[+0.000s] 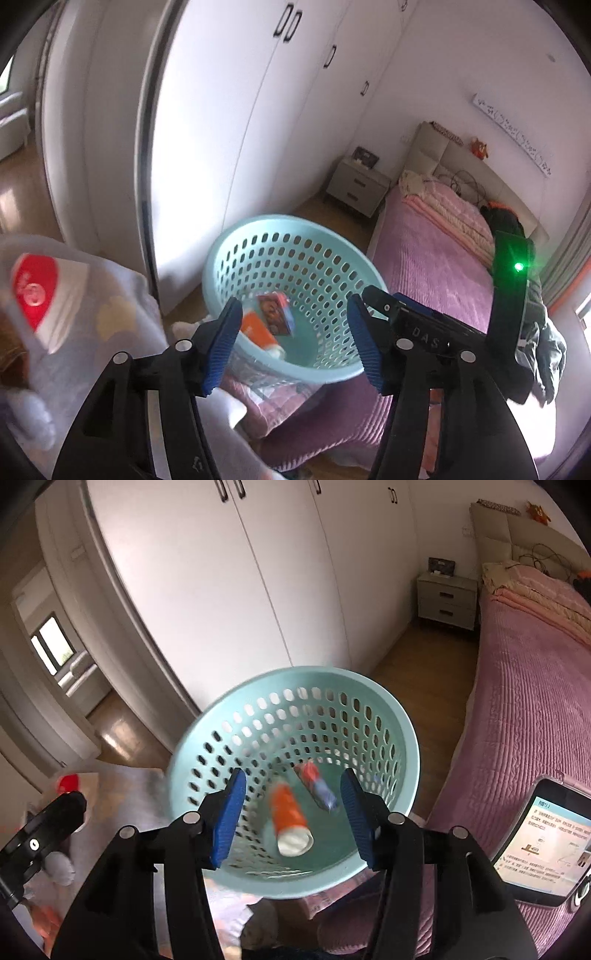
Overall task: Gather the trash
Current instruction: 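Move both tools back to the table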
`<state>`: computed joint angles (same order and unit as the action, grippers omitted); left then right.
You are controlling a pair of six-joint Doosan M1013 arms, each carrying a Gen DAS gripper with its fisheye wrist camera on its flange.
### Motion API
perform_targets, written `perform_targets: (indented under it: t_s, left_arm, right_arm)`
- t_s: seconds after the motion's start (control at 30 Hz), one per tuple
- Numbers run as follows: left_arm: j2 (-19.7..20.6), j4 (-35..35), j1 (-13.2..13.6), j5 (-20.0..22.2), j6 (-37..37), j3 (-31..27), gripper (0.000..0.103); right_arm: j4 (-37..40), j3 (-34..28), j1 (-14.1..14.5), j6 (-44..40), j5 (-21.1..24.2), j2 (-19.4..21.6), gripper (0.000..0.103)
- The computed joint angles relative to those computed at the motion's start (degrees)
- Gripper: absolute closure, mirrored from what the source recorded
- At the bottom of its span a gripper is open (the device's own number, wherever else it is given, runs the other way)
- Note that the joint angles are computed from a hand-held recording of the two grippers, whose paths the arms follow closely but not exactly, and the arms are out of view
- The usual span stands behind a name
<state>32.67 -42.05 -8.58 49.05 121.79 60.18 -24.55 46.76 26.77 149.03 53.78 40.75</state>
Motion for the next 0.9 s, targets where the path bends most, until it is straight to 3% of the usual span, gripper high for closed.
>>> perform_targets:
  t_s: [0.23, 0.37, 0.53, 0.6, 0.7, 0.9]
  left_arm:
    - [-7.11, -3.44, 2.05, -5.60, 4.26, 7.94, 0.045]
    - [-11.53, -6.34, 4.10, -9.58, 6.56, 12.94, 0.038]
    - [-15.32, -7.97, 7.46, -12.66, 5.85, 16.98, 0.038]
    - [-16.30, -5.75, 8.66, -14.52, 3.46, 18.16, 0.035]
    - [-17.36, 4.91, 10.07, -18.46, -4.75, 19.53, 0.034]
    - [-17.02, 12.35, 14.35, -18.76, -12.39, 19.95, 0.034]
  right_arm:
    - [-0.71, 0.78, 1.97, 0.04, -2.81, -2.05, 0.053]
    - [-0.84, -1.19, 3.57, -2.41, -3.25, -1.97, 0.053]
    - [0.79, -6.48, 5.80, -8.12, -2.55, -0.08, 0.053]
    - [1.52, -8.16, 6.47, -10.22, -2.58, 0.65, 0.052]
    - [3.05, -11.86, 7.65, -14.08, -2.15, 2.51, 0.048]
    - [8.35, -24.34, 9.40, -22.13, 2.43, 9.33, 0.044]
